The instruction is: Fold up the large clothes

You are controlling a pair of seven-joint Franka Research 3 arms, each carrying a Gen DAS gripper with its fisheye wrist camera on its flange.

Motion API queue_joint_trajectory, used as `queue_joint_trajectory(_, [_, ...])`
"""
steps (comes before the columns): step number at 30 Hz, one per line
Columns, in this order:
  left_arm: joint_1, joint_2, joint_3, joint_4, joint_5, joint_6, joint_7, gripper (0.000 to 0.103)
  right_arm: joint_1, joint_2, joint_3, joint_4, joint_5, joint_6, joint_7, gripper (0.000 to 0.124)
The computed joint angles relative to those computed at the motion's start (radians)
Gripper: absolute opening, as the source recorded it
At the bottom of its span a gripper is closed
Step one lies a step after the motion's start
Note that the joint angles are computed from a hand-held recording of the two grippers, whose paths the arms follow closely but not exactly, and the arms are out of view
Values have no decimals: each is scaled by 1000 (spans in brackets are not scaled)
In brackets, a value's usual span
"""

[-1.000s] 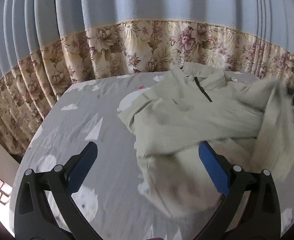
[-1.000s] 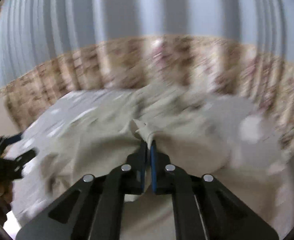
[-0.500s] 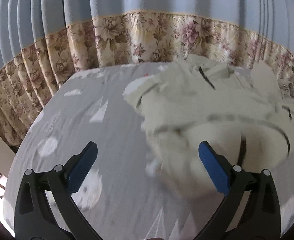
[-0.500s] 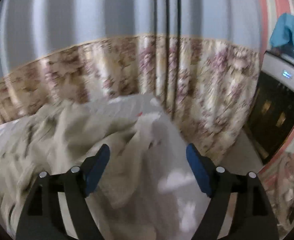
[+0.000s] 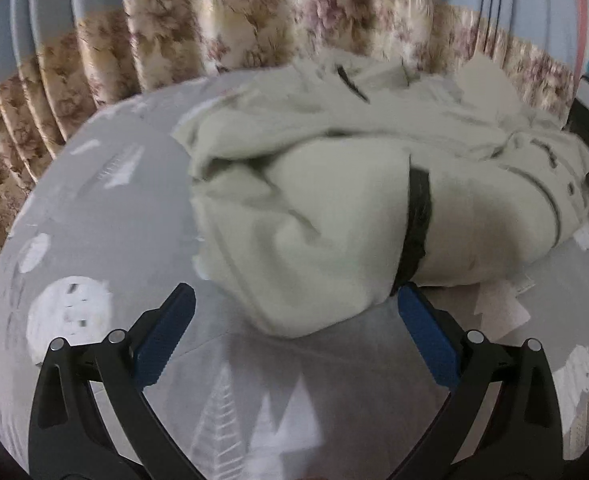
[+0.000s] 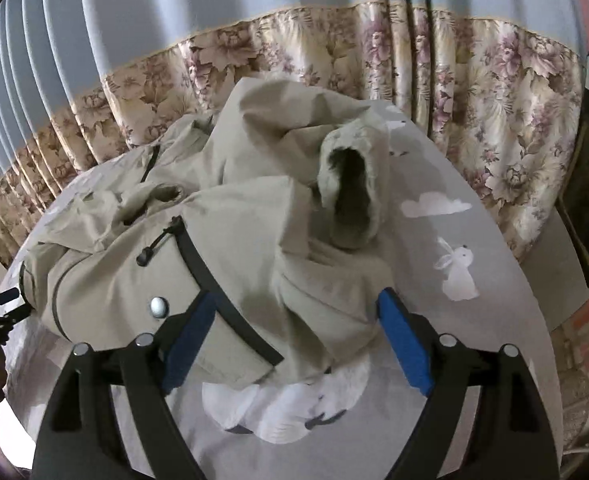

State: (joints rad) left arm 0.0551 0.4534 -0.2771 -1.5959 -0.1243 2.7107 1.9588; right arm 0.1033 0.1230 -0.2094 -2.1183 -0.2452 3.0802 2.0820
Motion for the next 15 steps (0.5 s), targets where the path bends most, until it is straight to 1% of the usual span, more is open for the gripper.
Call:
queue_joint_trajectory(2, [-17, 27, 7, 31, 12, -23, -21, 100, -7, 14, 10, 17, 13, -11, -21, 84])
queue_joint_trajectory(3, [-27, 38, 13, 45, 24, -31, -32, 100, -18, 21, 25, 25, 43, -15, -48, 83])
queue_joint_trajectory(4, [-40, 49, 22, 64, 43, -46, -45, 99, -41, 32, 55, 36, 99, -23, -101, 81])
queue_joint_trajectory(5, [-36, 53, 13, 67, 41, -37, -37, 95, -51, 35, 70, 41, 138, -27, -136, 68])
queue_joint_trajectory(6, [-29, 57, 3, 71, 35, -31, -24, 92, -63, 42, 86, 50, 182, -33, -174, 57])
queue_joint_trajectory(7, [-19, 60, -12, 76, 24, -28, -3, 80, -63, 48, 90, 61, 208, -47, -196, 36])
queue_joint_trajectory(8, [-2, 68, -38, 89, 1, -34, 31, 63, -53, 53, 79, 71, 208, -58, -198, 26])
queue_joint_trajectory(9, [10, 74, -56, 101, -22, -41, 54, 55, -54, 55, 84, 77, 226, -64, -220, 25])
queue_joint_trajectory(10, [23, 81, -74, 114, -51, -47, 78, 41, -66, 54, 103, 77, 263, -59, -260, 22])
queue_joint_trajectory(11, [30, 86, -85, 123, -74, -46, 94, 38, -77, 46, 125, 71, 303, -45, -309, 19])
queue_joint_trajectory(13, [36, 93, -94, 147, -107, -47, 113, 34, -58, 31, 117, 60, 310, -25, -336, 14])
queue_joint_trajectory(14, [42, 91, -100, 152, -127, -45, 125, 33, -64, 17, 132, 51, 343, -12, -369, 11])
queue_joint_trajectory(15, [51, 85, -109, 153, -146, -32, 145, 33, -95, 3, 177, 45, 433, 2, -441, 10])
